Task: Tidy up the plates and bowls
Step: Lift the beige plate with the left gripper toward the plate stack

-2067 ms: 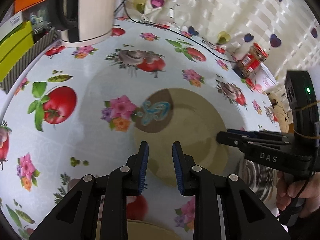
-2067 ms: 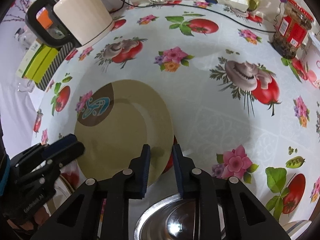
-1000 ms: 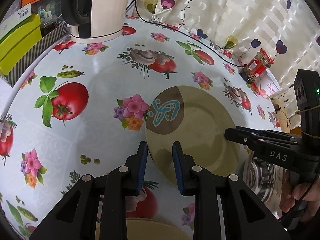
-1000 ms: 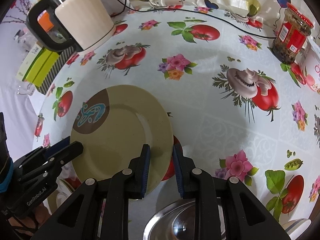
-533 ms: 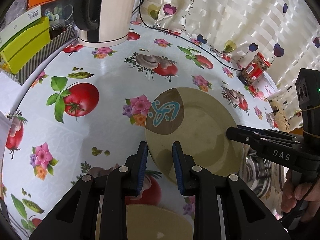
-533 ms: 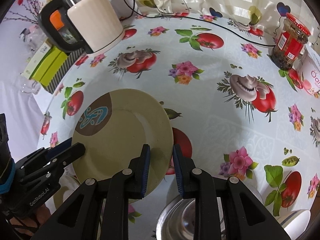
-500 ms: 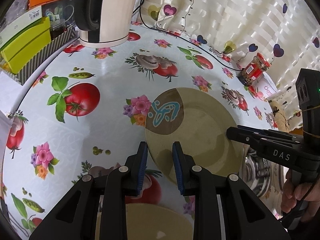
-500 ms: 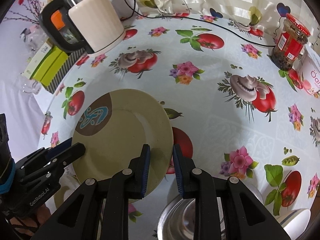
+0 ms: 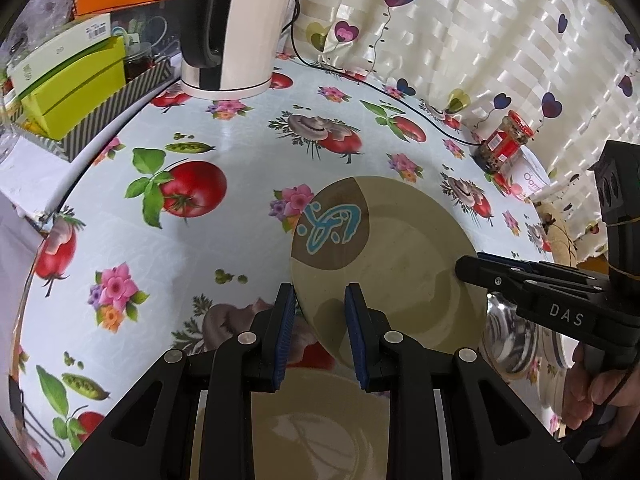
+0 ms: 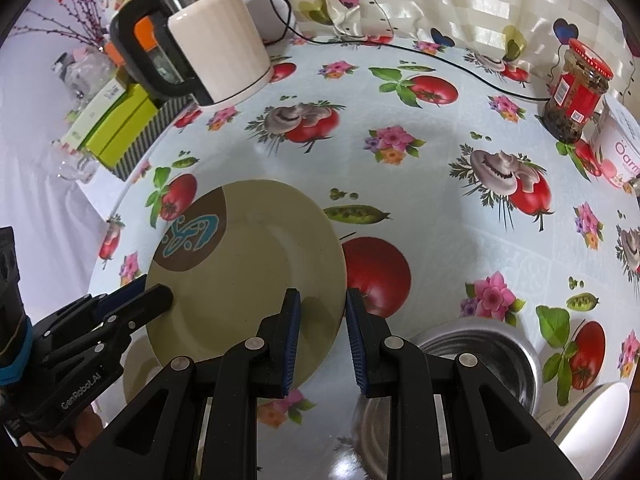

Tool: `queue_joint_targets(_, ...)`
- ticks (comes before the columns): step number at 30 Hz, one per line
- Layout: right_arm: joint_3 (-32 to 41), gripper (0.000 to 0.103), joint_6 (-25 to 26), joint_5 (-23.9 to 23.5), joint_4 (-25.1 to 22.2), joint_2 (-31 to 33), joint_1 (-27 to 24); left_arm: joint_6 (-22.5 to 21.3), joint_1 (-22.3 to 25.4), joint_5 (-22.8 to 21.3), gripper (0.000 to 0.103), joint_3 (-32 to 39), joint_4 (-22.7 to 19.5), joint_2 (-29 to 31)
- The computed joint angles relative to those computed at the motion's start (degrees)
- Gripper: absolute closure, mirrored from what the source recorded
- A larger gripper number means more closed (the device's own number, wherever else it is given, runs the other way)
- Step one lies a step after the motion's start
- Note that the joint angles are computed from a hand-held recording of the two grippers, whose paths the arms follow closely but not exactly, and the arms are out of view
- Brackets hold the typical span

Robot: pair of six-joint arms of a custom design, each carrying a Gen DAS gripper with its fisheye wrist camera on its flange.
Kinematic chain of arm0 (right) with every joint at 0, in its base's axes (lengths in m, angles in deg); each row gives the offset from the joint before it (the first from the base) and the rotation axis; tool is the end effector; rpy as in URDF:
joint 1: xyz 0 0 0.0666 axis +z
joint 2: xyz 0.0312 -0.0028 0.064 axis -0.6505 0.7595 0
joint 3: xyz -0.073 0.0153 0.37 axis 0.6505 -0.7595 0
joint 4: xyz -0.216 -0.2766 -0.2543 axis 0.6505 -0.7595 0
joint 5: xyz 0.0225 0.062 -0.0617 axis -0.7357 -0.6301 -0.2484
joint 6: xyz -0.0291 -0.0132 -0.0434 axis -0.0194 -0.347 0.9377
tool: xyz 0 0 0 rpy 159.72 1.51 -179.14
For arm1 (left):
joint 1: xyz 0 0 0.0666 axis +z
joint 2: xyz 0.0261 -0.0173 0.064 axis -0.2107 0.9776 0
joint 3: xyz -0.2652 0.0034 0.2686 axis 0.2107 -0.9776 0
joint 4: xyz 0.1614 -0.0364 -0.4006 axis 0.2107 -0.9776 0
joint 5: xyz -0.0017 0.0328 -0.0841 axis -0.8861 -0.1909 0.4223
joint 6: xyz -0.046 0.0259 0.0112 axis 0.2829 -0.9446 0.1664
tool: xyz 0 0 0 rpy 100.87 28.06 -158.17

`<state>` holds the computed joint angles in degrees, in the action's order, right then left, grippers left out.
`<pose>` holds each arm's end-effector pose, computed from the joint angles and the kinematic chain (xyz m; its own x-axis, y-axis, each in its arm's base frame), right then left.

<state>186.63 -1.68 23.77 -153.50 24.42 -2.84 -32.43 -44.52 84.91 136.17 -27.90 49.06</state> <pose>0.4634 0.3509 0.5229 -0.9101 0.1464 -0.3877 0.0903 0.9831 0.1592 0.4409 -0.2838 0.5410 -0.8613 0.1154 -0.4948 0.2832 0.9176 -0.2790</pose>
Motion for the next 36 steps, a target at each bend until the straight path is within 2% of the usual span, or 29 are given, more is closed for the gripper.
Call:
queue_joint_targets(14,-0.39,0.080,-2.39,1.78,0.22,-1.13,3.60,0.32,-0.03,-1.00,0.077,-4.77,0.04,-5.50)
queue_joint_targets(36,-3.72,0.080,-5.54,1.72,1.69,-2.28,8.78,1.33,0.42,-2.61,0.077,-12.89,-0.65,-13.52)
